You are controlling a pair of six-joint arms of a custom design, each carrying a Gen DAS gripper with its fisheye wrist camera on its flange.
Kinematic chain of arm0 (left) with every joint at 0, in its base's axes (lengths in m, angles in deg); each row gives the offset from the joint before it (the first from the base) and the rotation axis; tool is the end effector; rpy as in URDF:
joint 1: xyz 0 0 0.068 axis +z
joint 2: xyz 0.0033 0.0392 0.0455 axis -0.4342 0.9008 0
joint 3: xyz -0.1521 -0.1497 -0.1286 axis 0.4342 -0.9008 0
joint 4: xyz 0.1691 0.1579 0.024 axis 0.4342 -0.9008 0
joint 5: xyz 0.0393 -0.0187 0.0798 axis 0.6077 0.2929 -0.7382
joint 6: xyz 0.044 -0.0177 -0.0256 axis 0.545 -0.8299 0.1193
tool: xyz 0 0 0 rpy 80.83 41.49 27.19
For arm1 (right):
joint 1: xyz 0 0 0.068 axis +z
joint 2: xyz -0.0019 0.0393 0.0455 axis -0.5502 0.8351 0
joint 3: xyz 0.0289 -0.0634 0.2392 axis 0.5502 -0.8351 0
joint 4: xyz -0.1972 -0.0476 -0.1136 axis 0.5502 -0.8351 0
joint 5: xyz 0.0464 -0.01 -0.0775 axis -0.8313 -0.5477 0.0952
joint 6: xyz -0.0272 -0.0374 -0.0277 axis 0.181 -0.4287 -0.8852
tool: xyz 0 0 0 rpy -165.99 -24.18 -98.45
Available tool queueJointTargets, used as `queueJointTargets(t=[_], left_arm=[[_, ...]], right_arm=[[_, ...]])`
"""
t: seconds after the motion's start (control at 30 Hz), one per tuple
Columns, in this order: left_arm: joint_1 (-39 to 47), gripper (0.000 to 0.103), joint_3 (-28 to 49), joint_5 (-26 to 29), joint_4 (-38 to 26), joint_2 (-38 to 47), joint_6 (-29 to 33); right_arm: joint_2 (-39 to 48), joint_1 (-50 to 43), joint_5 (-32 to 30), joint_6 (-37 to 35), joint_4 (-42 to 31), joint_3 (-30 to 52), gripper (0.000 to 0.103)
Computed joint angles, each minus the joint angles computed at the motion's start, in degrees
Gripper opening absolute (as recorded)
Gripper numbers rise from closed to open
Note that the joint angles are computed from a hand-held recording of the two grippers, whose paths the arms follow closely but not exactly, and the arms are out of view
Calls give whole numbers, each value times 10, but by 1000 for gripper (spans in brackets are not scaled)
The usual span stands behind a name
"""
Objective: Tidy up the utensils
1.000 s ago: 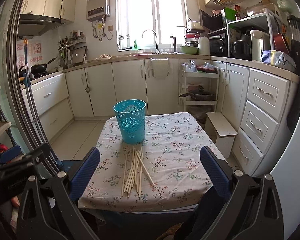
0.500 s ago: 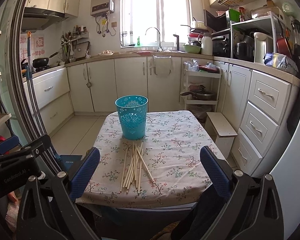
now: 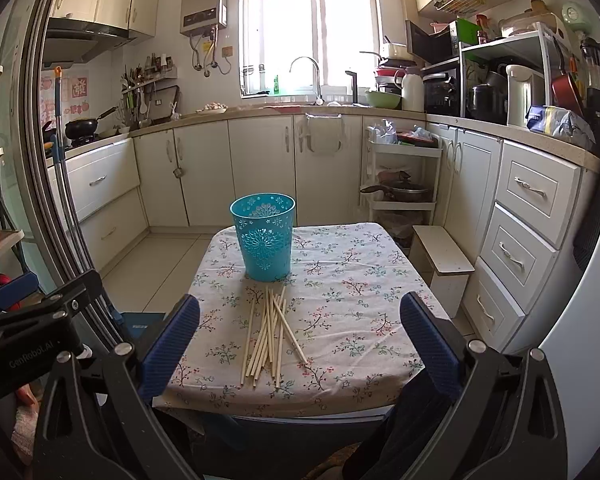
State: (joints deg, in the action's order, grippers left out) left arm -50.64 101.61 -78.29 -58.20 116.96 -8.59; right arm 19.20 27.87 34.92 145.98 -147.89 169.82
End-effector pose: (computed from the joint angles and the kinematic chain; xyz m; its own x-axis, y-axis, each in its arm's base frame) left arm 0.2809 -0.1315 0.2599 -0.4871 0.1797 -0.8547 0.4214 0.9055 -0.0498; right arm 0.1750 0.2533 0.2577 -0.3762 0.2800 -0.8832 0.5236 0.8507 0.0466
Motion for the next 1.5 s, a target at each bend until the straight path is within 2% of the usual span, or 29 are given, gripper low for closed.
queueJointTargets(t=[1.13,1.5], left_arm=[[-2,95,-9,-5,3,-9,-3],[-1,95,-21,-5,5,-19,1]], right_arm=[[7,7,9,18,-16,7,96],[47,10,-5,72,-91,51,96]])
